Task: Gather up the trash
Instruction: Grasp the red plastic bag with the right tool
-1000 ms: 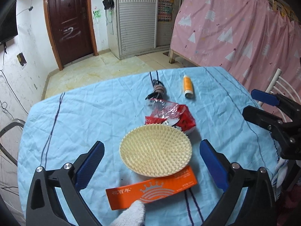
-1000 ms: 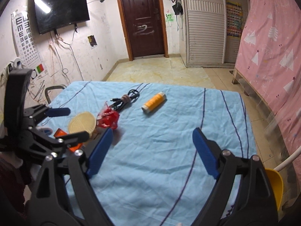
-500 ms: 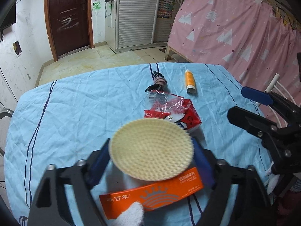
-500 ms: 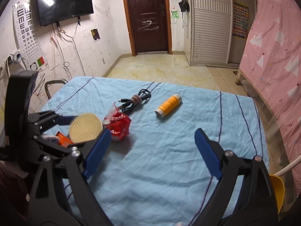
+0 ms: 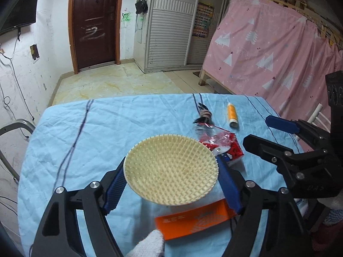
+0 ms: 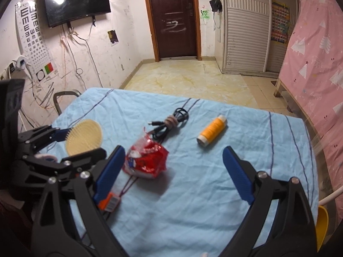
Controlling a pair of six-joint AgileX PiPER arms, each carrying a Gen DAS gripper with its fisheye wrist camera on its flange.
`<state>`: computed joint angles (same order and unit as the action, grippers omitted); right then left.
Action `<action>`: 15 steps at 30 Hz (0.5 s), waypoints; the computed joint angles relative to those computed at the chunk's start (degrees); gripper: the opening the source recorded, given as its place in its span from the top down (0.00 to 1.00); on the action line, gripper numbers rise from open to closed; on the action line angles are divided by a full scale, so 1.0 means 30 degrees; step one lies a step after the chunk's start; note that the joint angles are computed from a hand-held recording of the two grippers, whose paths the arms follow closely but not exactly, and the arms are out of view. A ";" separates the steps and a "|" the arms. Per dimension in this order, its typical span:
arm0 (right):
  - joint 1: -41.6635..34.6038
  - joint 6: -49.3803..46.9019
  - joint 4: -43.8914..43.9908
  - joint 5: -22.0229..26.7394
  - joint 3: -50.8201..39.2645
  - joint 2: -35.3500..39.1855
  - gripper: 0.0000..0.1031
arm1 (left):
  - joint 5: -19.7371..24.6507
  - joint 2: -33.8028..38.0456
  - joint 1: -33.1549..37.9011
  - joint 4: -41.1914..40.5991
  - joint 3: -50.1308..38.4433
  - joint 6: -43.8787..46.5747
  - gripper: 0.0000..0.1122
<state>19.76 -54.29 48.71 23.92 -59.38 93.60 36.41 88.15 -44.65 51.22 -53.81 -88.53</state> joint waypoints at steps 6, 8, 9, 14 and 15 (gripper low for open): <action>0.0745 0.2305 -0.1726 0.0432 -0.1292 0.1303 0.14 | 0.1401 -0.1464 -0.0041 0.1677 0.1190 -0.1681 0.38; 0.1046 0.3466 -0.2895 0.0710 -0.1879 0.1904 0.14 | 0.1457 -0.1950 0.0079 0.1973 0.1638 -0.2086 0.38; 0.1237 0.3980 -0.3455 0.0828 -0.2156 0.2205 0.15 | 0.1428 -0.2180 0.0135 0.2132 0.1865 -0.2331 0.38; 0.1832 0.5429 -0.5030 0.1474 -0.3097 0.3283 0.41 | 0.1280 -0.2512 0.0158 0.2475 0.2242 -0.2914 0.38; 0.1863 0.5541 -0.5102 0.1552 -0.3215 0.3369 0.48 | 0.1191 -0.2538 0.0209 0.2484 0.2287 -0.2919 0.38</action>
